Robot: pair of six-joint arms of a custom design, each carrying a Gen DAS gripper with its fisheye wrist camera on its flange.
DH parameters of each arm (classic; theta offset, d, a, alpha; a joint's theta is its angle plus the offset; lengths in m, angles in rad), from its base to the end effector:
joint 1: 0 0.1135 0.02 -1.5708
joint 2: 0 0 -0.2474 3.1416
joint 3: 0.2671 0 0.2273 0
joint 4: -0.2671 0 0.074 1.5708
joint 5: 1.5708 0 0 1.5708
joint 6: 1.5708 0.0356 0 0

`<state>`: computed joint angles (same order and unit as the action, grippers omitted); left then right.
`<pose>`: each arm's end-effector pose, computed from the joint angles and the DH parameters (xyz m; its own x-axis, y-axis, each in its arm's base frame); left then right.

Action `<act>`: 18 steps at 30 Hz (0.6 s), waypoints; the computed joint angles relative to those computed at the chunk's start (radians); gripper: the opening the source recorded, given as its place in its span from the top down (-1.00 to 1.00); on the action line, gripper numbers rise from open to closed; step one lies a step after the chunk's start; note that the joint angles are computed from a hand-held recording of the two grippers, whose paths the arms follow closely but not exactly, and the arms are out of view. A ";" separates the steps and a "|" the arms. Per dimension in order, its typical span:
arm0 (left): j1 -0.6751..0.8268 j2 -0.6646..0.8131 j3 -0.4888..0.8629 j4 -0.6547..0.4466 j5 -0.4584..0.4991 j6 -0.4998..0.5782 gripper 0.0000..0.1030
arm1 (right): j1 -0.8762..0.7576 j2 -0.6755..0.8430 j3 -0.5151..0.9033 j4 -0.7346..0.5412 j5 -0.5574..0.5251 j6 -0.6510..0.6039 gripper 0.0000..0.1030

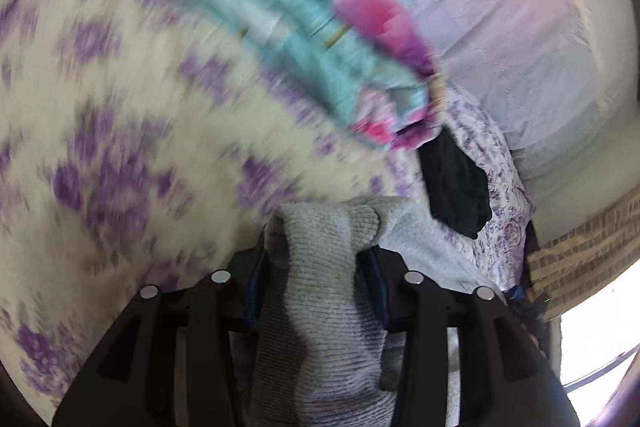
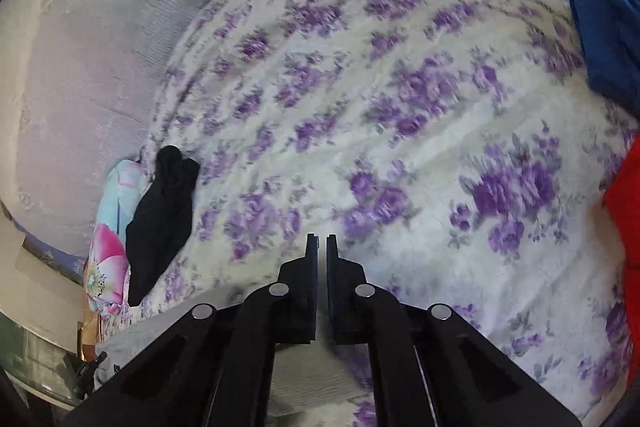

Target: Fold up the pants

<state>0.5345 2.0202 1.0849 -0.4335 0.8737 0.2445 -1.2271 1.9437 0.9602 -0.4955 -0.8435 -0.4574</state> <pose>0.2939 0.1422 0.1006 -0.8651 -0.3315 -0.3765 0.0152 0.7329 -0.6802 0.1229 -0.2646 0.0974 -0.5673 0.7138 -0.4107 0.3928 0.6729 0.6269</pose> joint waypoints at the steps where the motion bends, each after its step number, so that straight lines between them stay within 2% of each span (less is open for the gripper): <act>1: 0.021 0.038 0.033 -0.054 0.031 0.020 0.12 | -0.022 0.045 0.024 -0.049 -0.027 -0.019 0.85; 2: 0.050 0.046 0.046 -0.107 0.064 0.058 0.09 | -0.051 0.064 0.034 -0.090 -0.054 -0.035 0.85; 5: 0.130 -0.057 -0.023 -0.133 0.057 0.110 -0.42 | -0.156 0.056 0.050 -0.268 -0.081 -0.195 0.85; 6: 0.170 -0.086 -0.036 -0.174 0.066 0.162 -0.42 | -0.191 0.042 0.055 -0.327 -0.078 -0.258 0.81; 8: 0.273 -0.106 -0.019 -0.351 0.088 0.335 -0.42 | -0.279 0.028 0.073 -0.479 -0.074 -0.408 0.31; 9: 0.326 -0.113 -0.019 -0.424 0.094 0.413 -0.42 | -0.328 0.017 0.073 -0.549 -0.067 -0.480 -0.16; 11: 0.458 -0.111 -0.025 -0.598 0.084 0.620 -0.42 | -0.447 0.000 0.064 -0.701 -0.043 -0.683 -0.19; 13: 0.540 -0.094 -0.052 -0.695 0.037 0.755 -0.42 | -0.551 0.011 0.061 -0.861 0.012 -0.908 -0.19; 16: 0.621 -0.100 -0.156 -0.690 -0.058 0.847 -0.41 | -0.708 0.029 0.034 -0.999 0.139 -1.118 -0.19; 18: 0.659 -0.074 -0.210 -0.685 -0.089 0.906 -0.41 | -0.807 0.049 0.028 -1.058 0.235 -1.210 -0.20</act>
